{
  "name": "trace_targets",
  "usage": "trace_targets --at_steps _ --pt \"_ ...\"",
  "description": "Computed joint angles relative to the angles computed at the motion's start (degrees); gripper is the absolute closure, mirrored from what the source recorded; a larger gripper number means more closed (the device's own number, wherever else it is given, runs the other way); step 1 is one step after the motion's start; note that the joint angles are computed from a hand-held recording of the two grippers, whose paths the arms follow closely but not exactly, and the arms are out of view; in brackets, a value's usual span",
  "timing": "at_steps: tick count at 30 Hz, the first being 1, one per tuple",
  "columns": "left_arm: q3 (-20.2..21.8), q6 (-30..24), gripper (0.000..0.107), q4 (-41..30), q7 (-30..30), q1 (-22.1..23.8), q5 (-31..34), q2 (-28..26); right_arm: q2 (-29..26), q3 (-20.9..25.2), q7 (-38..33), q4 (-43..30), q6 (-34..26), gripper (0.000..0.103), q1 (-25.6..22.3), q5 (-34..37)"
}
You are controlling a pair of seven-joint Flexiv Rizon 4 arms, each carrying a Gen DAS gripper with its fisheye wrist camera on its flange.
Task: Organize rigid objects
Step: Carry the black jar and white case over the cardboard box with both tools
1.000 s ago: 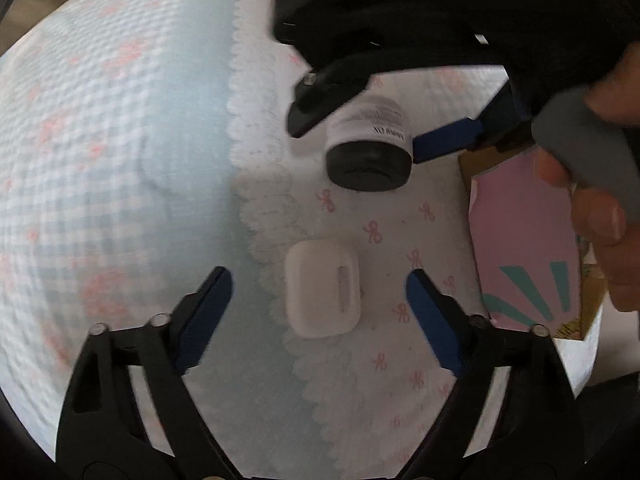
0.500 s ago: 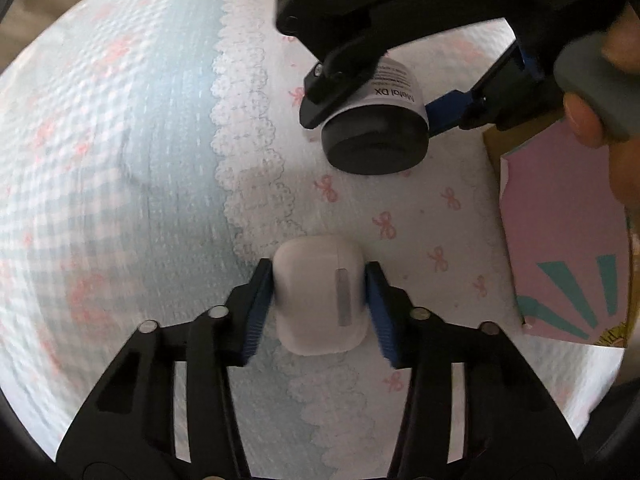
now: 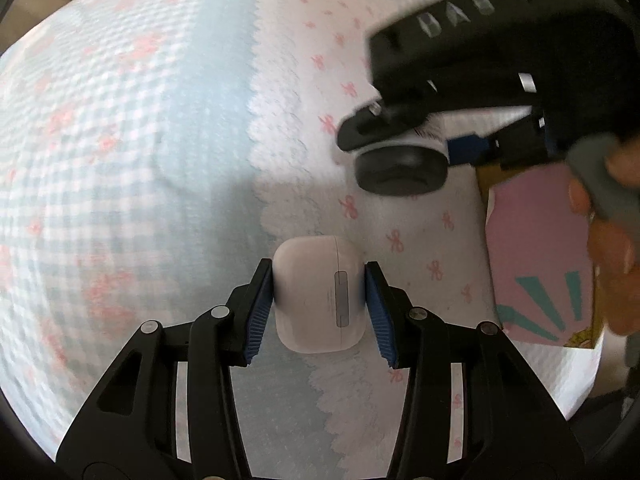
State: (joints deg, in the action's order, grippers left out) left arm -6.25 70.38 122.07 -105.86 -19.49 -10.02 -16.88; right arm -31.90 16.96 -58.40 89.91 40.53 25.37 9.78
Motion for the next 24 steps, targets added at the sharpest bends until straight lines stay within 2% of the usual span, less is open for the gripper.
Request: trace_targets --at_steps 6,12,16,19,24 --pt "-0.35 0.82 0.065 3.13 2.74 2.17 -3.57 5.5 3.66 0.28 1.85 2.79 3.3 0.05 0.59 0.41" --pt "-0.39 -1.42 0.065 4.97 10.51 3.2 -9.22 13.0 11.13 0.32 6.69 7.22 7.38 0.05 1.55 0.19" --pt "-0.09 -5.51 0.065 2.82 16.39 2.35 -12.77 16.83 18.14 0.01 11.49 11.08 9.06 0.05 1.8 -0.65" --pt "-0.58 -7.77 0.065 -0.26 17.15 1.07 -12.7 17.87 23.63 -0.15 15.46 14.01 10.07 0.05 1.42 -0.48" --pt "-1.46 -11.54 0.065 -5.53 17.89 -0.78 -12.33 18.96 32.7 -0.61 22.03 18.45 8.05 0.05 0.65 -3.51"
